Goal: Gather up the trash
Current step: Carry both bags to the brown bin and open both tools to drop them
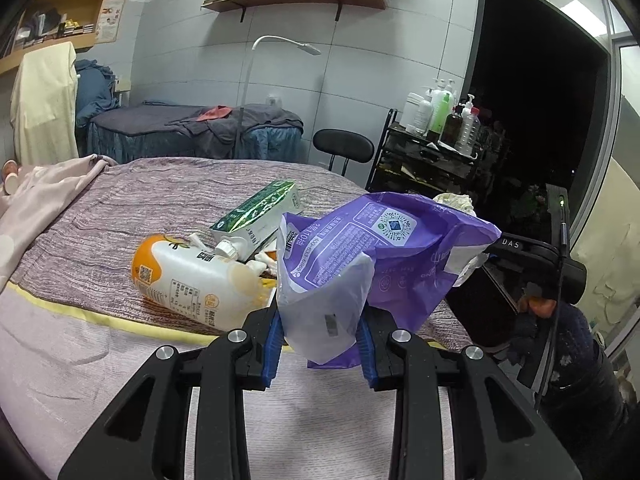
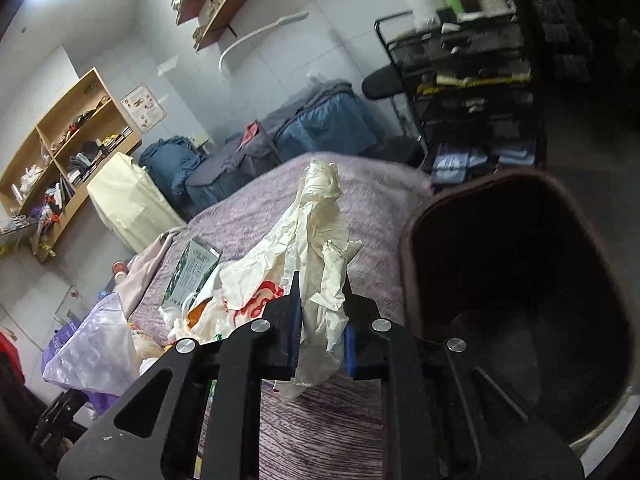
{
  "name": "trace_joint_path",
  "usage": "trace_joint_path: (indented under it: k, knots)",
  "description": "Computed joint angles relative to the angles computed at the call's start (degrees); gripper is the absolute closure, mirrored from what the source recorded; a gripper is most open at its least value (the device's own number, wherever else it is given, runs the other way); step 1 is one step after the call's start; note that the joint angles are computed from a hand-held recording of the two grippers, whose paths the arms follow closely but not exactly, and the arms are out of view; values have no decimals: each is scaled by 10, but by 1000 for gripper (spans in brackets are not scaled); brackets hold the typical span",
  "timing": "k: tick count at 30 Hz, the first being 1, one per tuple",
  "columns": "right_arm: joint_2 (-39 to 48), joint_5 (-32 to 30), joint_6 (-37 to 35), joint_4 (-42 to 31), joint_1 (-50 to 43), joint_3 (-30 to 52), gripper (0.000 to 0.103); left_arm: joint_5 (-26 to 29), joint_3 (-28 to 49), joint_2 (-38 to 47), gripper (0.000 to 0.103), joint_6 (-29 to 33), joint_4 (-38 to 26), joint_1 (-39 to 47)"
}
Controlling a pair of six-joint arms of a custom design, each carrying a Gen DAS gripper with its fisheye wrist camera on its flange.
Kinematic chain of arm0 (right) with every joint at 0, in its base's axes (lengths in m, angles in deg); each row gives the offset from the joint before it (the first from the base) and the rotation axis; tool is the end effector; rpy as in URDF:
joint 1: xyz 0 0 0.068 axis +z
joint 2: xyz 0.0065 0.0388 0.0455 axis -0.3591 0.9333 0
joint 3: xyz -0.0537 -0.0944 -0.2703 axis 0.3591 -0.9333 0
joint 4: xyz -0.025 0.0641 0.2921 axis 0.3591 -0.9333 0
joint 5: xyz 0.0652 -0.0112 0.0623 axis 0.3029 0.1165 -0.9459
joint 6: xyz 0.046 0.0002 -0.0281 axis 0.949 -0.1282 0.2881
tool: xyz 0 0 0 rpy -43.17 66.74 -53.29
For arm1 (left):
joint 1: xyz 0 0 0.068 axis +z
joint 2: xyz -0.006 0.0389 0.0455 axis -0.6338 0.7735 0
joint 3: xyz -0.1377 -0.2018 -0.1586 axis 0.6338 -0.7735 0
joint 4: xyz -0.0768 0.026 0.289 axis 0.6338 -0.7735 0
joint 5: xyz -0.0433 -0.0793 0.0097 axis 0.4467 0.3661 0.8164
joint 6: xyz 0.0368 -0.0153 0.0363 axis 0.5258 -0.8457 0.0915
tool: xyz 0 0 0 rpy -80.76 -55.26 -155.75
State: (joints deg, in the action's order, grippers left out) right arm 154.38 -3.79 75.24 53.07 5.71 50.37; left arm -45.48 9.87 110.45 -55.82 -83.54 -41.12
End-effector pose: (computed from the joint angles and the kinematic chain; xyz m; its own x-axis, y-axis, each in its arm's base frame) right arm 0.3213 0.1461 0.2666 -0.3884 0.5888 -0.7089 0.2916 0.8082 0.5116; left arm 0.3241 -0.0308 0.3123 -0.5064 0.2063 -0.8372 0.6080 0.7740 -0.1770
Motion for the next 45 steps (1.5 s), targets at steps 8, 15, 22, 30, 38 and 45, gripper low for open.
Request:
trace_joint_path:
  k: [8,15,22,30,38,45]
  knots:
    - [-104,168,-29,-121,29,-19,86,-12,19,7,72,-17,4,-73]
    - [-138,213,-24,-240,-4,-44,86,-48,56,43,72,-29,-1,-148]
    - [-112,113,-20,-235,-74,-90,86,-92,104,102,72,-35,-16,-212]
    - [-56,71,9,-224,-86,-101,59,-131,142,146,72,-36,-34,-261]
    - [-111,151,82,-282,-44,-116,30,-173,189,190,72,-36,-52,-306]
    - [-178,198,145,-352,-34,-133,30,-202,242,243,72,-35,-79,-347]
